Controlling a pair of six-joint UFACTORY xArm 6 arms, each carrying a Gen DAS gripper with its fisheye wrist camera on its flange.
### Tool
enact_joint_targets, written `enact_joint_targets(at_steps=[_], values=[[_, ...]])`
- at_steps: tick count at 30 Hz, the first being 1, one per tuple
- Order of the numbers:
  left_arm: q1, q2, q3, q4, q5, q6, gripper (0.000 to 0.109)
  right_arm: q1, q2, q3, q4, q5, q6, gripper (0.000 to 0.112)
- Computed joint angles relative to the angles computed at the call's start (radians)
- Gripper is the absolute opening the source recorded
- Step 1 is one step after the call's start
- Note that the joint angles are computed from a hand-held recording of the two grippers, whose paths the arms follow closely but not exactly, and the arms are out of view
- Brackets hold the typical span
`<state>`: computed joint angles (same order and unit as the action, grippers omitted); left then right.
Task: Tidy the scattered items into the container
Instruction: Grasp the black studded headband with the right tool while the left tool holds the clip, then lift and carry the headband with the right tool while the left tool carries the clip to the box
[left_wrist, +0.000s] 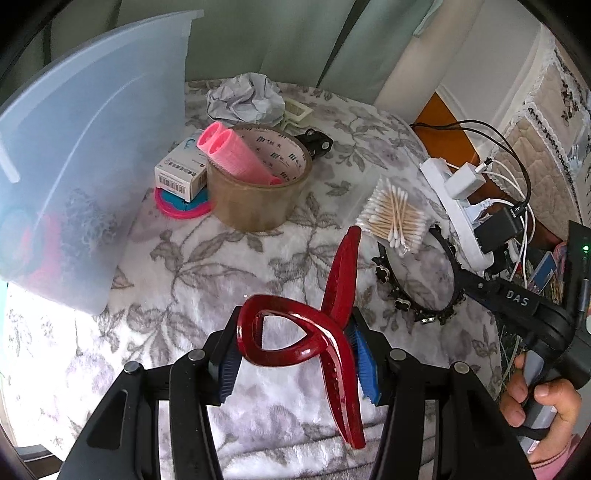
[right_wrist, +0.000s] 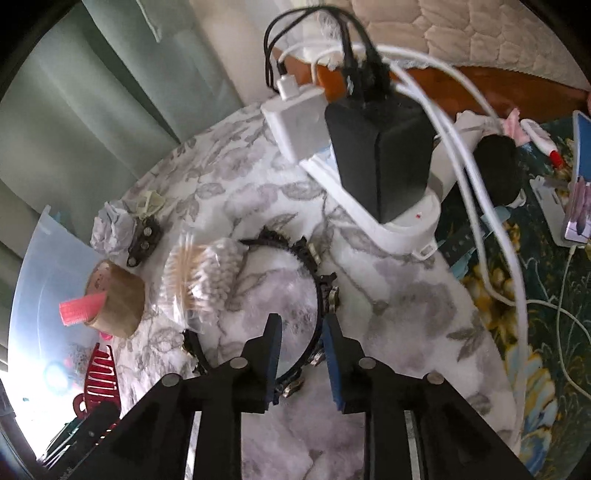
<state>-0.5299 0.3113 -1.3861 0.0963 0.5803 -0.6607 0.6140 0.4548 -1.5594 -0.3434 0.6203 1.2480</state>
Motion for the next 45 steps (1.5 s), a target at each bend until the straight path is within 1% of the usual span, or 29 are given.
enact_joint_targets(at_steps=[2,3,4,6,12,13,15,17,18,20,24,26,28,30,34,39,45], values=[[0.005,0.009,-0.005,-0.016,-0.007,0.016,0.054,0.003,0.002,-0.013,-0.030,0.030,0.016,0.032],[0.007,0.013,-0.008,-0.024,-0.010,0.024,0.054,0.002,0.010,-0.025,-0.023,0.043,0.008,0.034],[0.009,0.018,-0.010,-0.034,-0.012,0.033,0.054,0.001,0.019,-0.037,-0.017,0.056,0.001,0.039],[0.013,0.029,-0.017,-0.059,-0.012,0.054,0.054,-0.001,0.041,-0.061,0.010,0.074,-0.023,0.040],[0.020,0.062,-0.039,-0.134,-0.010,0.113,0.054,0.004,0.112,-0.165,-0.014,0.172,-0.029,0.040],[0.019,0.068,-0.046,-0.140,-0.005,0.121,0.054,0.004,0.120,-0.178,-0.019,0.183,-0.029,0.039],[0.017,0.083,-0.065,-0.146,0.016,0.126,0.055,0.008,0.139,-0.213,-0.041,0.223,-0.022,0.032],[0.013,0.101,-0.088,-0.148,0.041,0.128,0.060,0.008,0.140,-0.217,-0.045,0.232,-0.022,0.017],[0.011,0.111,-0.101,-0.140,0.056,0.123,0.062,0.008,0.140,-0.219,-0.047,0.237,-0.021,0.015],[0.006,0.136,-0.134,-0.100,0.093,0.099,0.062,0.008,0.141,-0.223,-0.051,0.246,-0.021,0.015],[0.004,0.145,-0.142,-0.078,0.095,0.081,0.062,0.019,0.132,-0.233,-0.098,0.259,-0.022,0.015],[0.006,0.139,-0.135,-0.073,0.087,0.077,0.060,0.025,0.123,-0.238,-0.133,0.270,-0.022,0.015],[0.005,0.128,-0.123,-0.056,0.076,0.067,0.053,0.036,0.115,-0.255,-0.187,0.299,-0.024,0.015],[0.006,0.115,-0.109,-0.054,0.063,0.065,0.051,0.043,0.108,-0.270,-0.228,0.319,-0.029,0.015],[0.007,0.083,-0.075,-0.057,0.038,0.063,0.051,0.060,0.074,-0.268,-0.303,0.353,-0.010,0.015],[0.010,0.029,-0.025,-0.047,-0.006,0.055,0.051,0.075,0.020,-0.245,-0.363,0.356,0.027,0.015],[0.011,-0.064,0.059,-0.014,-0.083,0.022,0.051,0.105,-0.018,-0.245,-0.423,0.363,0.058,0.015]])
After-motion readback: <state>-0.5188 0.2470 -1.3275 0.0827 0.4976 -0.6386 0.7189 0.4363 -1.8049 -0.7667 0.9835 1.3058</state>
